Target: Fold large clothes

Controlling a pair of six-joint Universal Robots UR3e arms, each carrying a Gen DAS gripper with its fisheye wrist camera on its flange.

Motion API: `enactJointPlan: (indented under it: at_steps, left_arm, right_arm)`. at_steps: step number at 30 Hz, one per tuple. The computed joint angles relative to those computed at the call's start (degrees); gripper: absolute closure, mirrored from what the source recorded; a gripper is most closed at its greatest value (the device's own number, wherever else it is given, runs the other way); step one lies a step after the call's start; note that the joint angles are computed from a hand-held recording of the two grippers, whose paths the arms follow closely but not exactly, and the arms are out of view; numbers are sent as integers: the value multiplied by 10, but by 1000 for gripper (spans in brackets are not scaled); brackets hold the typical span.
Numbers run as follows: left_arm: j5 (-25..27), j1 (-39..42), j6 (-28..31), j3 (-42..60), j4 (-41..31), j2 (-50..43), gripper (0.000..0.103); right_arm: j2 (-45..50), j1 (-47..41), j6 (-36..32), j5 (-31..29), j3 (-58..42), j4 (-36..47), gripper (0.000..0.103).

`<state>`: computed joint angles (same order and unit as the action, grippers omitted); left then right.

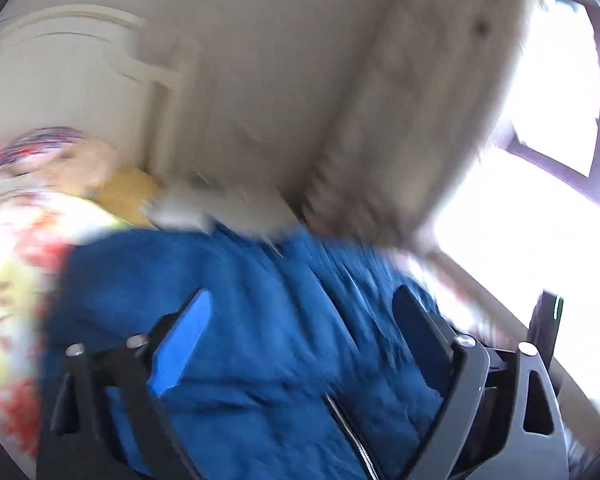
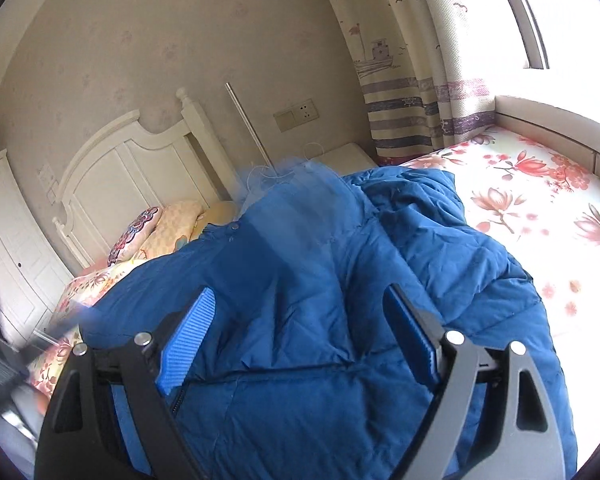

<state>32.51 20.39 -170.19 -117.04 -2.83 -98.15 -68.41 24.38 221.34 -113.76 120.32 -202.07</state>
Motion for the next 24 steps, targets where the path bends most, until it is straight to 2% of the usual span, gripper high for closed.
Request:
enactJointPlan:
  at_steps: [1,5,8,9,11,15,16,17,18,21,24]
  left_arm:
    - [16,18,-40,-8,24,-4,14]
    - [62,69,-125,-10,33,-43,15]
    - [125,85,-179,1,15,-75,15]
    - [131,88,-182,6,3,-73,15]
    - [152,80,-192,8,23,-80,15]
    - [186,50,-166,1,39,-65,14]
    - [190,44,-157,5,31,-62,14]
    - [195,40,-150,7,22,-59,14]
    - [196,42,-144,9,11,-57,14]
    - [208,41,-160,18,2,-70,14]
    - [204,55,-179,15,-12,-72,14]
  right_arm:
    - [0,-1,-1,3,3,-7,18]
    - [6,1,-5,5,3,-20,18]
    - [8,-4,-15,24,1,-19,26]
    - [7,-5,-16,30,-1,-10,29]
    - [3,-16,-20,62,-7,13,29]
    - [-1,-28,-11,85,-23,67,31]
    - [2,-24,-9,76,-27,73,37]
    - [3,-24,-10,76,-25,66,62]
    - [4,-23,-15,77,-19,47,81]
    - [-1,9,-30,23,-31,34,91]
    - [-18,48,-75,-41,-75,64,92]
